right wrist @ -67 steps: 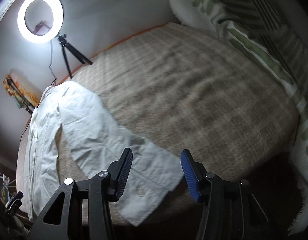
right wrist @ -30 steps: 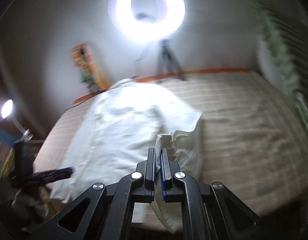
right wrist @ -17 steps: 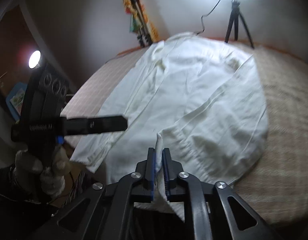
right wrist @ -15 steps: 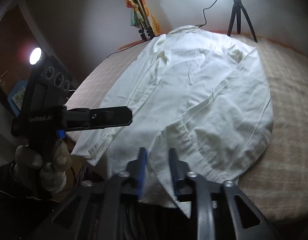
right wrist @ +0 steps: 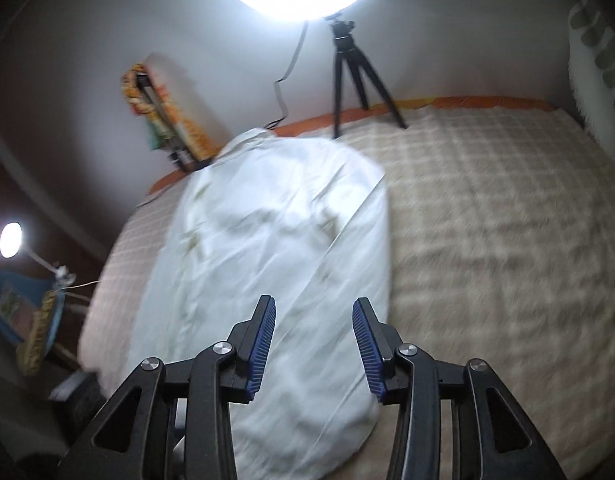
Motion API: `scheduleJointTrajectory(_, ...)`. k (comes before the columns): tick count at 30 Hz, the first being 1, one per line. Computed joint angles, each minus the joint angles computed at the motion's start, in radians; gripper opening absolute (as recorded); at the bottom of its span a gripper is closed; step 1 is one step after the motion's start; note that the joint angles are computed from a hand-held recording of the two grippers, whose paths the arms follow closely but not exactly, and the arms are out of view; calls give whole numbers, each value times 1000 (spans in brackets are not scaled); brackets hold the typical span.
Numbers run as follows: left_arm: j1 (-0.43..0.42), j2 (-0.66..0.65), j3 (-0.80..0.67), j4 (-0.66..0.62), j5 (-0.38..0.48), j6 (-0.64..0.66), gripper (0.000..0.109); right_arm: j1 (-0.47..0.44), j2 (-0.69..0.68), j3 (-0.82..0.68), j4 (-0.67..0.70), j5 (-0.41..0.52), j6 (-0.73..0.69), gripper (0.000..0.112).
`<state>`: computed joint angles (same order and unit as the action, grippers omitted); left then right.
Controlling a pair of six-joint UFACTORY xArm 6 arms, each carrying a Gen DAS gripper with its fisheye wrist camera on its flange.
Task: Fold small clothes
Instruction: 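Open the right gripper and move both tools to the unfolded side edge, then grasp the side edge with both grippers and fold it toward the shirt center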
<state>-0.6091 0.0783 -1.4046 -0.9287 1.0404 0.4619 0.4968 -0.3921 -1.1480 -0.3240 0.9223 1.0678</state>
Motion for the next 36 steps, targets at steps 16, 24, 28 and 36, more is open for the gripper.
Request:
scheduleJointTrajectory(16,-41,7,4,-60,-67,94,11,-295,416,-345,146,91,-213,44)
scheduleJointTrajectory(24,-53,7,-2,-57,-66,100,8,-325,478,-379,211,86,-260,16)
scheduleJointTrajectory(28,-48,1,1,-52,-57,111,6,-315,501,-415,194,104,-270,0)
scheduleJointTrajectory(36,-39,-57,50,-73,-50,165,5,-279,534,-522,144,122,-256,0)
